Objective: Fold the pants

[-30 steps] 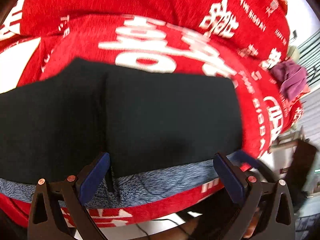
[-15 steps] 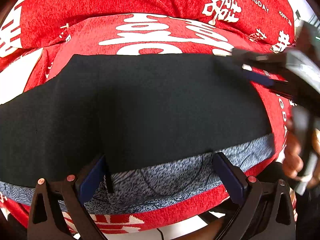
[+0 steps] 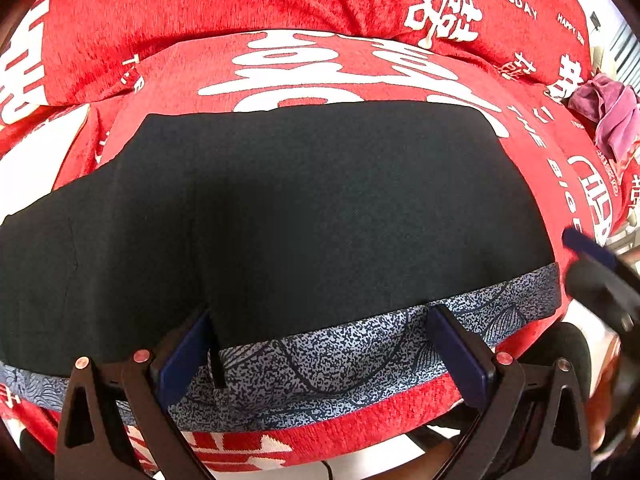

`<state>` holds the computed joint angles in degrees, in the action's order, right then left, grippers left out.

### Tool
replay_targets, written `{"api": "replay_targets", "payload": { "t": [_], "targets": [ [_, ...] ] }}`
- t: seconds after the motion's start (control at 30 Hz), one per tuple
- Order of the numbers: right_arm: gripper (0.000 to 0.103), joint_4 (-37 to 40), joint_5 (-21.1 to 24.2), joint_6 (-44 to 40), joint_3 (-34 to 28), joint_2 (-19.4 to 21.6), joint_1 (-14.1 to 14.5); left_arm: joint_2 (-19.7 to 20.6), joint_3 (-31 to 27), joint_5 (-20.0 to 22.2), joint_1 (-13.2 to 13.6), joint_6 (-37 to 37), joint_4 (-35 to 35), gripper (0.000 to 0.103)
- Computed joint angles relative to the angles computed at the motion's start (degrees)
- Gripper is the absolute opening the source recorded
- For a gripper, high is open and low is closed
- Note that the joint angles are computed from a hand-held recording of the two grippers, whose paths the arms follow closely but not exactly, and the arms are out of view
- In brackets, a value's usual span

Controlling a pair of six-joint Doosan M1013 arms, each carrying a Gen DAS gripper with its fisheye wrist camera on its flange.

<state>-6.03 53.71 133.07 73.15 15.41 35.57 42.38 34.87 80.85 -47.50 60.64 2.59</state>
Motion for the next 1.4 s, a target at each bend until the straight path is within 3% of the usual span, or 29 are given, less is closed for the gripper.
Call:
{"api": "replay_targets", "payload": {
  "t": [0.1, 0.3, 0.4, 0.5, 0.57, 0.63, 0.73, 0.8, 0.97, 1.1, 1.17, 1.27, 1.4],
  "targets": [
    [0.101, 7.1, -5.2, -1.1, 2.7, -0.8, -0.9, 0.0, -0.4, 0.6, 0.2, 0.7, -0.5, 0.103],
    [0.101, 4.9, -3.1, 1.2, 1.4, -0.2, -0.3, -3.9, 5.4, -2.8, 1.3, -4.2, 0.6, 0.103],
    [0.101, 3.5, -5.3, 0.8, 2.1, -1.0, 0.5, -2.8, 5.3, 0.6, 2.0, -5.2, -1.6, 0.103],
    [0.101, 6.4, -2.4, 0.2, 1.9, 0.3, 0.1, -3.2, 6.2, -0.7, 1.8, -4.3, -0.3, 0.103],
    [0.101, 4.2, -2.2, 1.4, 1.6, 0.5, 0.7, -3.6, 6.5, -0.8, 2.1, -4.8, -1.2, 0.103],
    [0.101, 1.5, 0.7, 2.3, -0.5, 1.2, 1.5, -5.5, 9.2, -3.9, 2.5, -7.0, -1.2, 0.103],
    [0.102, -3.5, 3.4, 1.0, -3.9, 2.6, 2.8, -6.6, 10.9, -4.1, 3.2, -9.5, 0.8, 0.103],
    [0.102, -7.9, 7.7, -0.6, -7.9, 4.9, 3.8, -7.0, 12.6, -5.5, 4.5, -9.2, -3.5, 0.103],
    [0.103, -10.9, 23.4, -8.6, -18.3, 13.8, 4.7, -7.6, 13.2, -7.0, 4.5, -8.6, -4.1, 0.103],
    [0.103, -11.5, 24.4, -7.5, -19.0, 13.8, 4.9, -11.4, 18.6, -12.3, 5.1, -12.1, -3.0, 0.103],
    [0.103, -11.9, 22.6, -6.2, -17.7, 12.6, 5.1, -12.8, 21.0, -13.9, 5.8, -14.8, -1.4, 0.103],
    [0.103, -11.8, 23.0, -6.1, -17.1, 12.3, 5.5, -12.3, 22.0, -11.4, 7.2, -16.7, -2.5, 0.103],
    [0.103, -13.1, 25.6, -6.5, -19.5, 13.8, 6.3, -12.8, 22.2, -11.6, 6.9, -14.9, -0.7, 0.103]
  ]
}}
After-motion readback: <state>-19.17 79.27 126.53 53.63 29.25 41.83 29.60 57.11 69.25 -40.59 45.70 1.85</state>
